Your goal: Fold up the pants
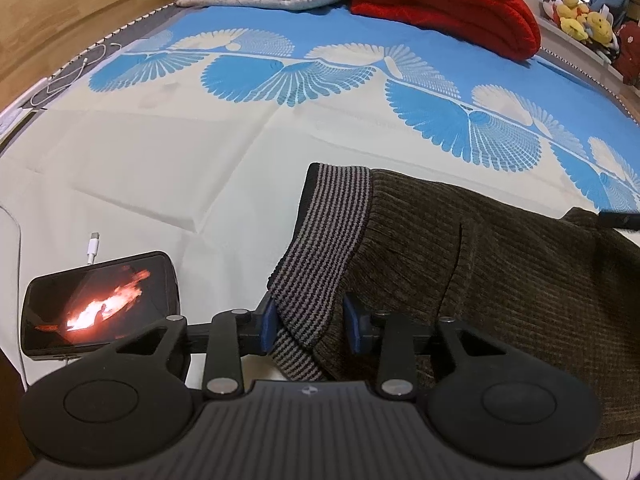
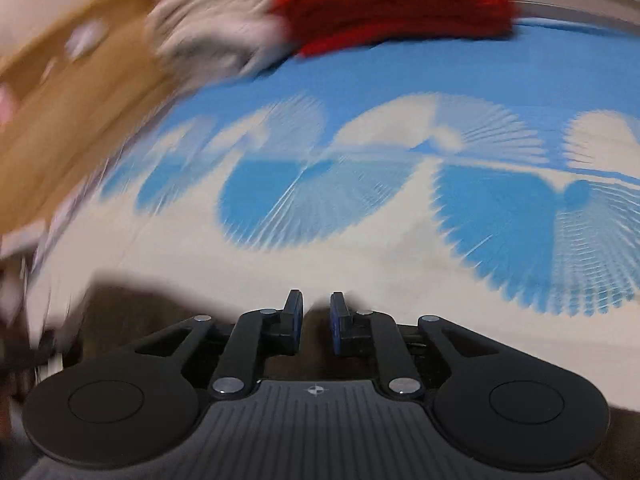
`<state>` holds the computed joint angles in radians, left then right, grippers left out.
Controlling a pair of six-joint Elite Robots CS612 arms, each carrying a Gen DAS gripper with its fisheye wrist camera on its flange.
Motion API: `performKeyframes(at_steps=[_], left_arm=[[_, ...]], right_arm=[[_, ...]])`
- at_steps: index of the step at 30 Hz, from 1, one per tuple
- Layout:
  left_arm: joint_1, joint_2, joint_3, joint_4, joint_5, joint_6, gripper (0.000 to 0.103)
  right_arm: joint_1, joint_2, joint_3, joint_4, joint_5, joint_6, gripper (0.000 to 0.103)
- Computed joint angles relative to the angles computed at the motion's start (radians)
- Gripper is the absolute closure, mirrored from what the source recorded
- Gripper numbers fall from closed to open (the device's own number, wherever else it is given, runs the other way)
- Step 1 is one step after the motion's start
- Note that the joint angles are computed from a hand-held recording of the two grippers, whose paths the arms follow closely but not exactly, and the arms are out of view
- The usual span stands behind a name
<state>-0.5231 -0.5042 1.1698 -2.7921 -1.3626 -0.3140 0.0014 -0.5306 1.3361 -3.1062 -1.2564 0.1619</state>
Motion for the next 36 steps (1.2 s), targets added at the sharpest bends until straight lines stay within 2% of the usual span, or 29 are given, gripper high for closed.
performKeyframes(at_steps=[2, 3, 4, 6, 8, 9, 11, 12, 13, 15, 17, 19, 21, 22, 23, 25, 26, 27, 29, 32, 35, 36], left_arm=[[-0.002, -0.001, 0.003, -0.001, 0.006, 0.007, 0.065], [-0.002, -0.002, 0.004, 0.0, 0.008, 0.008, 0.065], [-0.001, -0.001, 0.003, 0.002, 0.004, 0.005, 0.065], [0.003, -0.004, 0.007, -0.007, -0.012, -0.006, 0.064], [0.007, -0.01, 0.024, -0.058, -0.03, -0.016, 0.063], [0.007, -0.013, 0.033, -0.085, -0.035, -0.014, 0.061], [0.004, -0.018, 0.042, -0.103, -0.027, -0.014, 0.057], [0.003, -0.017, 0.039, -0.091, -0.029, -0.009, 0.057], [0.0, -0.016, 0.035, -0.073, -0.018, -0.001, 0.057], [-0.006, -0.012, 0.026, -0.037, 0.004, 0.024, 0.056], [-0.013, -0.005, 0.017, 0.003, 0.039, 0.052, 0.052], [-0.018, -0.009, 0.031, -0.01, 0.062, 0.069, 0.051], [-0.018, -0.023, 0.058, -0.032, 0.058, 0.046, 0.051], [-0.018, -0.035, 0.076, -0.044, 0.047, 0.034, 0.052], [-0.017, -0.047, 0.095, -0.064, 0.03, 0.025, 0.052], [-0.017, -0.077, 0.155, -0.155, -0.045, 0.0, 0.05], [-0.019, -0.086, 0.17, -0.167, -0.071, -0.011, 0.047], [-0.021, -0.093, 0.184, -0.18, -0.101, -0.025, 0.045], [-0.027, -0.095, 0.188, -0.161, -0.133, -0.048, 0.044], [-0.032, -0.077, 0.159, -0.102, -0.127, -0.099, 0.044], [-0.03, -0.056, 0.124, -0.045, -0.107, -0.151, 0.044], [-0.027, -0.05, 0.114, -0.021, -0.108, -0.162, 0.044]], right_arm=[[0.022, 0.018, -0.016, 0.024, -0.084, -0.037, 0.092], [0.029, 0.034, -0.041, 0.067, -0.136, -0.021, 0.094], [0.03, 0.052, -0.057, 0.073, -0.151, 0.017, 0.097], [0.025, 0.058, -0.06, 0.036, -0.136, 0.084, 0.097], [0.015, 0.035, -0.016, -0.019, -0.107, 0.189, 0.09], [0.012, 0.016, 0.018, -0.051, -0.098, 0.213, 0.088], [0.019, -0.036, 0.108, -0.102, -0.107, 0.184, 0.082], [0.024, -0.06, 0.15, -0.116, -0.114, 0.162, 0.073], [0.033, -0.08, 0.186, -0.114, -0.131, 0.152, 0.069], [0.054, -0.115, 0.258, -0.118, -0.159, 0.132, 0.069], [0.079, -0.126, 0.299, -0.115, -0.185, 0.085, 0.069], [0.102, -0.113, 0.316, -0.107, -0.211, 0.066, 0.068], [0.145, -0.109, 0.339, -0.188, -0.329, -0.062, 0.068], [0.159, -0.117, 0.352, -0.201, -0.357, -0.101, 0.068], [0.161, -0.127, 0.368, -0.224, -0.343, -0.098, 0.068], [0.145, -0.141, 0.403, -0.295, -0.229, 0.012, 0.066], [0.139, -0.142, 0.413, -0.331, -0.178, 0.064, 0.065], [0.139, -0.14, 0.416, -0.349, -0.159, 0.089, 0.065], [0.149, -0.13, 0.41, -0.369, -0.18, 0.102, 0.064], [0.157, -0.119, 0.398, -0.347, -0.207, 0.081, 0.064], [0.185, -0.099, 0.391, -0.377, -0.314, -0.003, 0.062], [0.19, -0.093, 0.385, -0.379, -0.337, -0.026, 0.056]])
